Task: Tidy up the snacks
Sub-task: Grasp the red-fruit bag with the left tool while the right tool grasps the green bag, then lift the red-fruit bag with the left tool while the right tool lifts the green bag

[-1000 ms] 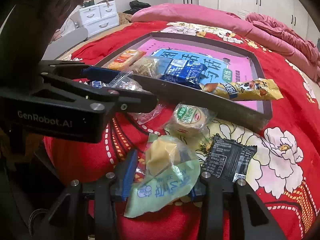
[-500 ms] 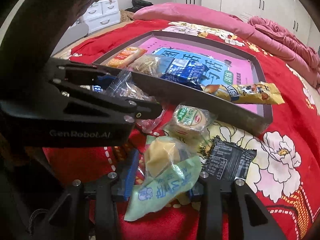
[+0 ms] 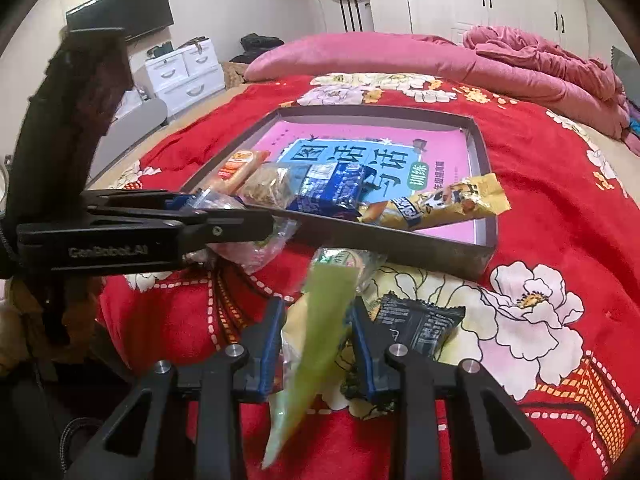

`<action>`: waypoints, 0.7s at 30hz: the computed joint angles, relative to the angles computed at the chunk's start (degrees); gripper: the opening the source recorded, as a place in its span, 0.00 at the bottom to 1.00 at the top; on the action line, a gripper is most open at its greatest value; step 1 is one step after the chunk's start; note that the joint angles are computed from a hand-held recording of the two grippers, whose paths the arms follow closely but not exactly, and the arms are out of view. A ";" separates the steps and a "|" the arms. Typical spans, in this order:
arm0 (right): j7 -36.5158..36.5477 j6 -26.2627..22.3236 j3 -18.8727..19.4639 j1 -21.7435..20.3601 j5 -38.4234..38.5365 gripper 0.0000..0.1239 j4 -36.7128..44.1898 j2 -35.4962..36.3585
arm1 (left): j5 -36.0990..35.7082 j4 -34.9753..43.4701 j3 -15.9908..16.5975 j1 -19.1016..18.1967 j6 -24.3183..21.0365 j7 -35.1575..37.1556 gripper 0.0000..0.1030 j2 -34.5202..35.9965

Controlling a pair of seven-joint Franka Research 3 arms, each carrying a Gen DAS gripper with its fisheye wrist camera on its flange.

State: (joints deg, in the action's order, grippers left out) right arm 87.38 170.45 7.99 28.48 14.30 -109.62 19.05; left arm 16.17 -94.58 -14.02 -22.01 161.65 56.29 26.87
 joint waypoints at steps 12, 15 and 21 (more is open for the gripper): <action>-6.06 2.64 5.49 -4.36 7.03 0.27 -0.77 -0.34 | 3.68 -4.04 2.94 -1.02 6.14 -5.75 0.45 -3.19; -9.02 4.26 7.63 -5.99 11.15 0.26 -0.78 -0.52 | 4.70 -4.75 3.79 -1.14 7.08 -8.03 0.45 -3.84; -11.75 5.75 8.80 -6.65 15.80 0.27 0.40 -0.30 | 6.95 -5.42 4.68 -1.29 7.85 -10.87 0.45 -4.50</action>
State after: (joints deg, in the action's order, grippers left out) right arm 75.63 176.19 16.80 21.83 30.10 -109.22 18.75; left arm 23.12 -100.00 -9.35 -23.30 169.50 45.42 22.37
